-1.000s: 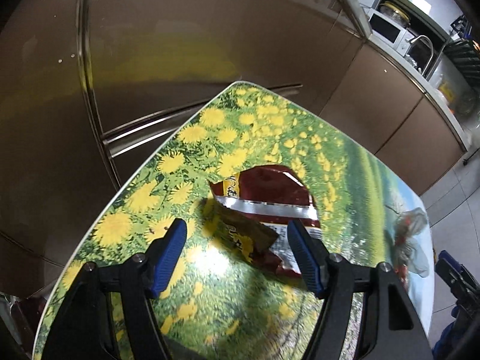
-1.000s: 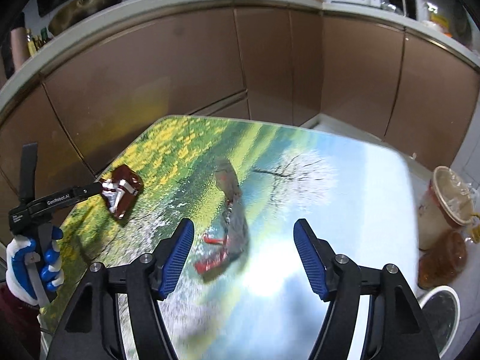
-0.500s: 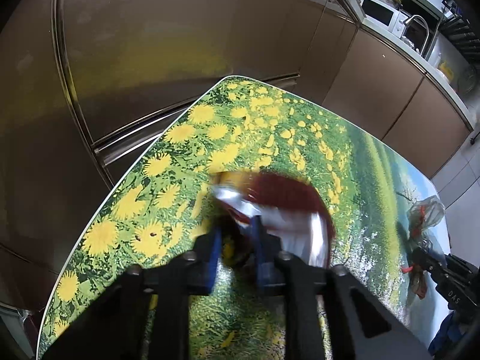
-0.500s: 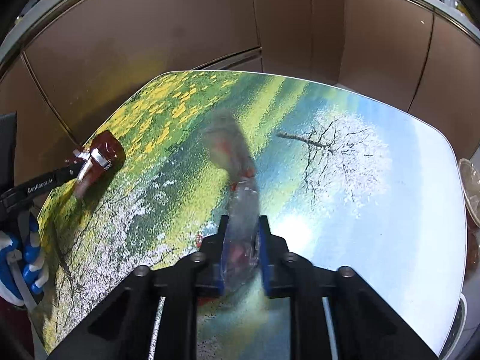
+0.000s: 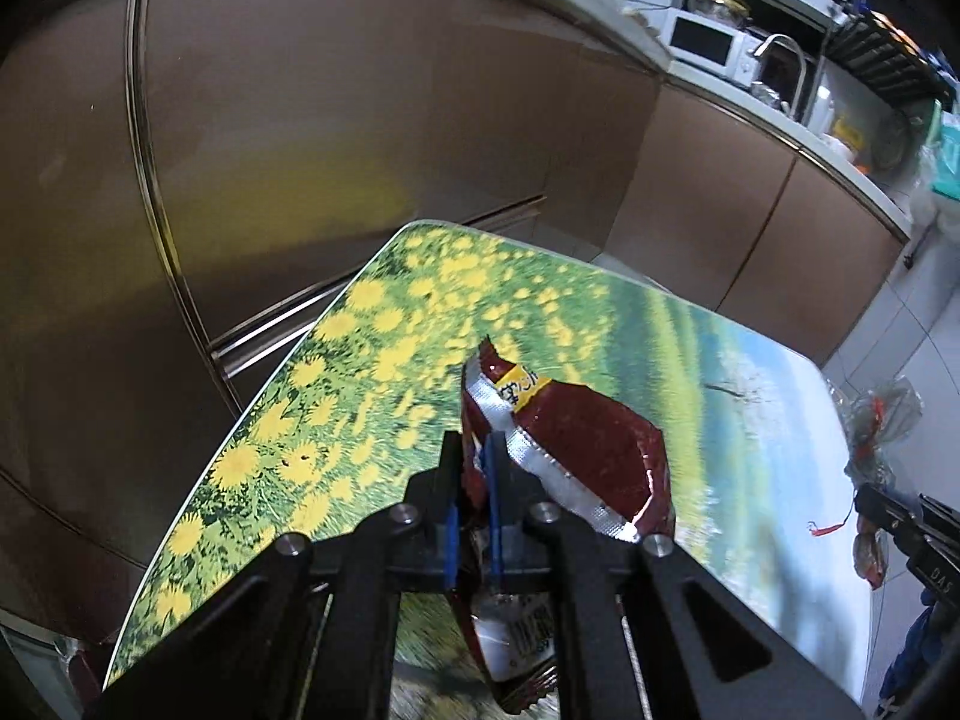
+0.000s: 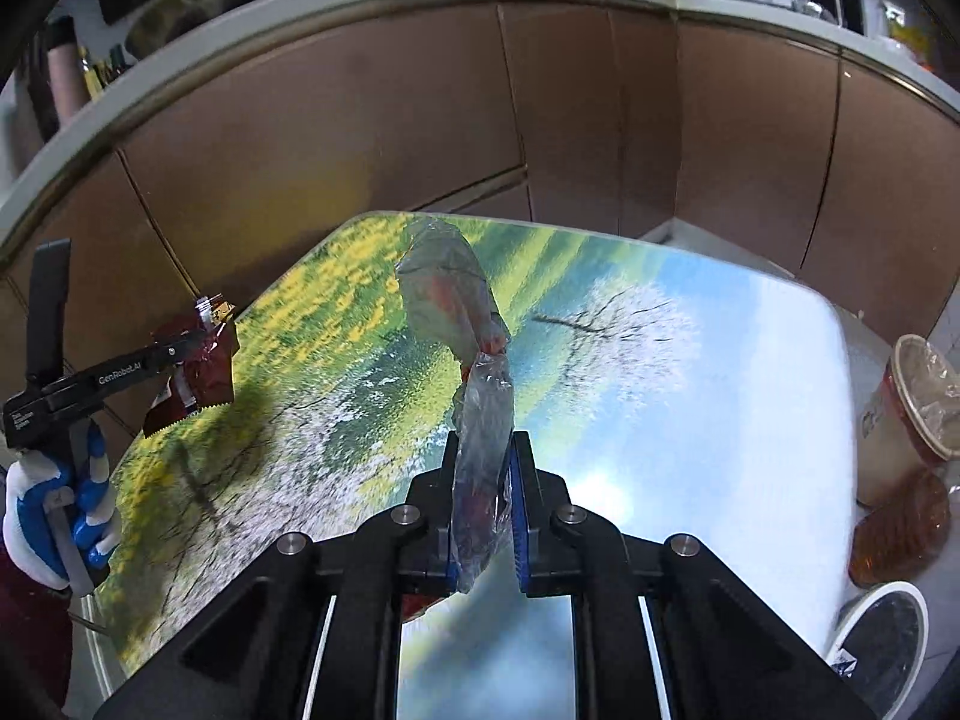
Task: Collect trash
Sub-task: 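Carry the red snack bag and plastic bag with both tools over the trash bin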
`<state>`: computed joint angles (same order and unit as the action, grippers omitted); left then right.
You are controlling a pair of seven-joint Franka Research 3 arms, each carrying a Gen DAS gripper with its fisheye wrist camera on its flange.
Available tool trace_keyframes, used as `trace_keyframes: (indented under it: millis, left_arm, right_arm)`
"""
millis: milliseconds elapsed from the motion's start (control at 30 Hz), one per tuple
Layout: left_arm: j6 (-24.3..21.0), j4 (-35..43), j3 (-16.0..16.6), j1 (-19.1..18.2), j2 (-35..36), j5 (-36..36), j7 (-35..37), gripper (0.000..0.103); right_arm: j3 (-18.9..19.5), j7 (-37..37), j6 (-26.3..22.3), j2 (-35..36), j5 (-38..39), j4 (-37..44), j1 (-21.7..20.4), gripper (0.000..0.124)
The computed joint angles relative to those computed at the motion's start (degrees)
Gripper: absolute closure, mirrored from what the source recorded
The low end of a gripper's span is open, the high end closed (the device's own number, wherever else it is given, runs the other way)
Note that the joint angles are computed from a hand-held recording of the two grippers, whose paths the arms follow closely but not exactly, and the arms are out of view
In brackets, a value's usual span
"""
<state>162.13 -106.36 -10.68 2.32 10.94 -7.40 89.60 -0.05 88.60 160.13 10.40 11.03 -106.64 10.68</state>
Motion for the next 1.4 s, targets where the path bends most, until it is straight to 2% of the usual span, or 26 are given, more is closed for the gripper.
trace_keyframes:
  millis: [333,500,667,833,1033,1233,1400]
  left_arm:
    - [6.61,-11.92,1.05,-6.36,-11.00,12.85,-9.83,0.097]
    - [7.83,-15.61,0.22,-9.81,-14.00,13.25,-8.33,0.097]
    - [7.95,-15.84,-1.04,-14.22,-14.25,12.35,-4.43,0.097]
    - [6.63,-11.76,-3.37,-17.98,-11.07,12.31,-1.85,0.097]
    - [3.62,-3.36,-6.43,-22.44,-3.76,18.22,-3.54,0.097]
    - [-0.98,7.74,-8.16,-27.57,5.55,23.03,-4.02,0.097]
    - [-4.29,16.26,-8.69,-31.36,12.63,24.59,-2.53,0.096]
  right_arm:
    - [0.48,0.34,4.61,-14.55,-0.43,-15.81,-1.70,0.111]
    - [1.35,3.48,6.03,-20.50,-2.87,-22.96,-3.71,0.111]
    - [1.75,6.62,7.43,-26.71,-3.89,-30.28,-7.66,0.111]
    - [1.51,8.84,8.55,-31.53,-4.31,-36.50,-12.89,0.111]
    - [2.10,11.74,9.31,-34.65,-6.10,-41.39,-20.51,0.111]
    - [1.80,13.60,10.59,-34.55,-7.52,-43.90,-26.41,0.111]
    - [0.36,13.75,12.25,-32.75,-7.12,-44.51,-28.67,0.110]
